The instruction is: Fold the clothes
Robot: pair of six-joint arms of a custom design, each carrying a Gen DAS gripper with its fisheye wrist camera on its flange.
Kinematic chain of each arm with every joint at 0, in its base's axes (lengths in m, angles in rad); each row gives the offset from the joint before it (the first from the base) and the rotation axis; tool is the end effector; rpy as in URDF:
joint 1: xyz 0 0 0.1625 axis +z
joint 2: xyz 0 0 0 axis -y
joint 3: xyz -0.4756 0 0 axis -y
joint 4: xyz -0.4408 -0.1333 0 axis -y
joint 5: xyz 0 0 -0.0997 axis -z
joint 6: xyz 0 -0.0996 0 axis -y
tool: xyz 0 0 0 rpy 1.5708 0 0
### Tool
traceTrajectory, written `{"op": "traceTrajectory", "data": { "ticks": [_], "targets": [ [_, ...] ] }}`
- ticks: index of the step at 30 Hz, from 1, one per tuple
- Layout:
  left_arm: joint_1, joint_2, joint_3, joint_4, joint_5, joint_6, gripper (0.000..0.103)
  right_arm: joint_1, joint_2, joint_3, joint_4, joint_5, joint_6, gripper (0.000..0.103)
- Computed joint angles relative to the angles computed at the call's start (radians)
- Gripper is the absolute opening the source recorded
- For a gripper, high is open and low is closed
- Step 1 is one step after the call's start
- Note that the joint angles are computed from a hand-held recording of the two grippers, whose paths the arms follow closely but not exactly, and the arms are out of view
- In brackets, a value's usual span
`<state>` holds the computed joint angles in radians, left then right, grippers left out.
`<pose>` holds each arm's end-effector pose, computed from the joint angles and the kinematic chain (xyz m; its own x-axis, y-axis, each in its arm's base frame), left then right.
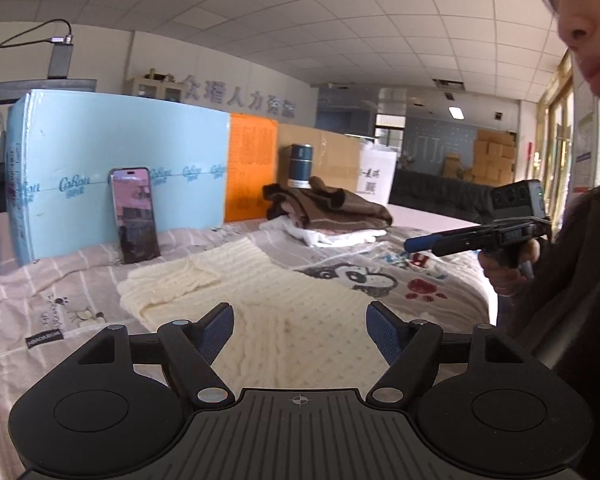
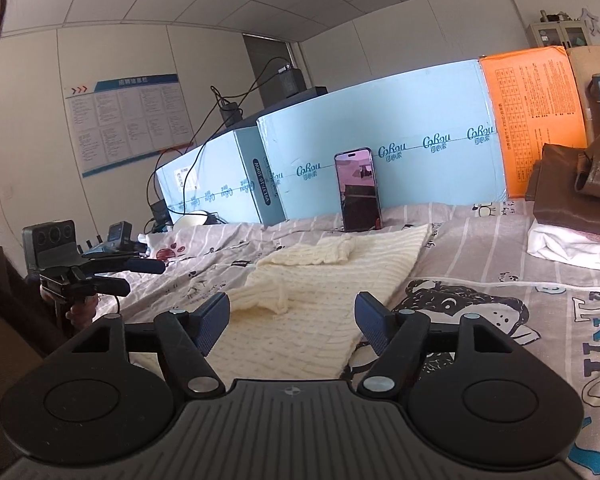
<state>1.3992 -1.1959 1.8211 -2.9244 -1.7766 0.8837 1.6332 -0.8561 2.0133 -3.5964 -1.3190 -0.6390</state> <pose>-0.0033 -0.6803 0.3407 -0.4985 0.7595 -0.4179 0.8085 0.2335 -0.5401 0.1969 -0.6158 0.1319 -0.7423 -0.5854 0.3260 -0.6017 0.3683 -0.7087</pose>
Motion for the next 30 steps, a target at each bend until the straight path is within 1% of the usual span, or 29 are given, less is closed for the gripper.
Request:
{"op": "traceTrajectory", "data": {
  "ticks": [1,2,4,5,6,7,9,10,12,13,15,17,18,19,21,22,23,28,30],
  "targets": [
    [-0.018,0.014,0.011,-0.06,0.05,-0.005,0.075,0.005,0.014,-0.017,-0.005,-0.012,0.02,0.074],
    [-0.041,0.035,0.023,-0.131,0.123,-0.005,0.075,0.01,0.027,-0.034,-0.01,-0.025,0.041,0.076],
    [-0.087,0.082,0.039,-0.264,0.27,0.007,0.075,0.015,0.052,-0.071,0.005,-0.027,0.074,0.079],
    [-0.107,0.104,0.041,-0.307,0.339,0.019,0.075,0.02,0.065,-0.092,0.016,-0.031,0.09,0.079],
    [-0.122,0.122,0.041,-0.327,0.393,0.032,0.075,0.024,0.079,-0.113,0.027,-0.035,0.106,0.08],
    [-0.135,0.139,0.04,-0.344,0.442,0.044,0.075,0.028,0.094,-0.132,0.031,-0.037,0.105,0.081],
    [-0.15,0.164,0.036,-0.348,0.5,0.061,0.076,0.039,0.126,-0.166,0.024,-0.043,0.107,0.082],
    [-0.156,0.179,0.032,-0.361,0.544,0.074,0.077,0.044,0.142,-0.184,0.021,-0.047,0.108,0.082],
    [-0.167,0.21,0.024,-0.39,0.626,0.1,0.077,0.041,0.164,-0.216,0.05,-0.007,0.113,0.083],
    [-0.166,0.216,0.022,-0.412,0.636,0.103,0.077,0.039,0.176,-0.233,0.064,0.013,0.116,0.083],
    [-0.163,0.227,0.017,-0.449,0.653,0.107,0.073,0.035,0.188,-0.251,0.09,0.025,0.117,0.084],
    [-0.158,0.219,0.016,-0.444,0.656,0.081,0.046,0.031,0.191,-0.257,0.104,0.012,0.127,0.084],
    [-0.157,0.217,0.016,-0.451,0.664,0.067,0.041,0.029,0.191,-0.259,0.107,0.009,0.139,0.085],
    [-0.155,0.214,0.018,-0.46,0.665,0.057,0.033,0.026,0.192,-0.261,0.11,0.005,0.15,0.085],
    [-0.154,0.205,0.026,-0.489,0.662,0.028,0.029,0.025,0.192,-0.262,0.118,-0.001,0.163,0.085],
    [-0.154,0.199,0.032,-0.508,0.661,0.012,0.022,0.025,0.192,-0.262,0.124,-0.003,0.163,0.085],
    [-0.154,0.191,0.043,-0.534,0.66,-0.003,0.02,0.024,0.191,-0.261,0.129,0.002,0.159,0.085],
    [-0.148,0.146,0.1,-0.636,0.667,-0.074,0.02,0.025,0.189,-0.259,0.151,0.0,0.146,0.085],
    [-0.145,0.127,0.124,-0.662,0.684,-0.103,0.025,0.025,0.188,-0.26,0.162,-0.002,0.143,0.085]
  ]
}}
